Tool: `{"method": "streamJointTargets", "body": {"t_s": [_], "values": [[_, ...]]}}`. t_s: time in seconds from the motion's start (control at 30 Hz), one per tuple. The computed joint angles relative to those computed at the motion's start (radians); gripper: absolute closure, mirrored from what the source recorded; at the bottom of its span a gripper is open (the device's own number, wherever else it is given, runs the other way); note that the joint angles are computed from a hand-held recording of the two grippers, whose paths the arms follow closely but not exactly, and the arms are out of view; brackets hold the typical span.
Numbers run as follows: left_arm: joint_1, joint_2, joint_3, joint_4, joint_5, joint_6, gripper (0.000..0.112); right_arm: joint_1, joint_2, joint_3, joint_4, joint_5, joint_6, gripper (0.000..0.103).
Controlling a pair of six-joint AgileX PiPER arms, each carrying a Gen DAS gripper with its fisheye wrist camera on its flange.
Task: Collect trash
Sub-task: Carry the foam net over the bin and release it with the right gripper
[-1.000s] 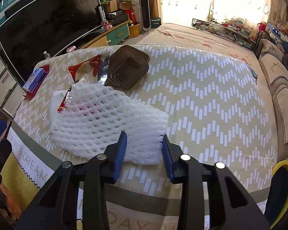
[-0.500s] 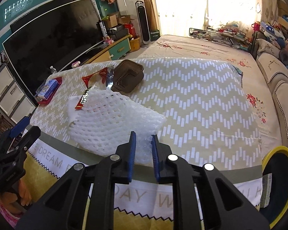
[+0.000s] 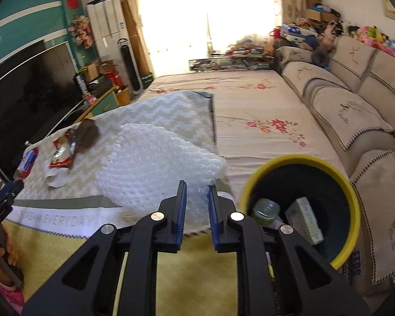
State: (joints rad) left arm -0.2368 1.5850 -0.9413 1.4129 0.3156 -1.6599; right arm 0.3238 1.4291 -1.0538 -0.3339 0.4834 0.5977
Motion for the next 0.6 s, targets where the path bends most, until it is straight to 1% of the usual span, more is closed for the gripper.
{"method": "streamJointTargets", "body": {"t_s": [0.1,0.2,0.27,0.33,0.37,0.4,0.43,0.5,0.57,0.6], "values": [[0.002,0.001,-0.002,-0.012,-0.002,0.009,0.031,-0.107,-0.028,0.065,-0.033,-0.009,0.036,0.087],[0.003,0.0,-0.001,-0.015,-0.004,0.01,0.031,-0.191,-0.029,0.104,-0.058,-0.022,0.059,0.087],[0.002,0.0,-0.001,-0.015,-0.002,0.01,0.031,-0.23,-0.018,0.114,-0.092,-0.027,0.088,0.087],[0.002,0.0,-0.001,-0.015,-0.003,0.011,0.031,-0.248,0.001,0.117,-0.134,-0.022,0.125,0.083],[0.003,-0.001,0.0,-0.014,-0.003,0.011,0.031,-0.252,0.002,0.126,-0.16,-0.022,0.15,0.083],[0.003,-0.001,0.0,-0.014,-0.003,0.011,0.031,-0.258,0.008,0.132,-0.19,-0.025,0.181,0.075],[0.003,-0.003,0.0,-0.016,-0.003,0.014,0.031,-0.255,0.015,0.133,-0.235,-0.014,0.228,0.063],[0.003,-0.003,0.0,-0.016,-0.003,0.014,0.031,-0.243,0.024,0.143,-0.348,0.008,0.346,0.056],[0.003,-0.003,0.0,-0.02,-0.004,0.019,0.031,-0.227,0.022,0.153,-0.415,0.028,0.427,0.054],[0.003,-0.003,0.0,-0.021,-0.005,0.021,0.031,-0.227,0.019,0.158,-0.426,0.027,0.442,0.054]]}}
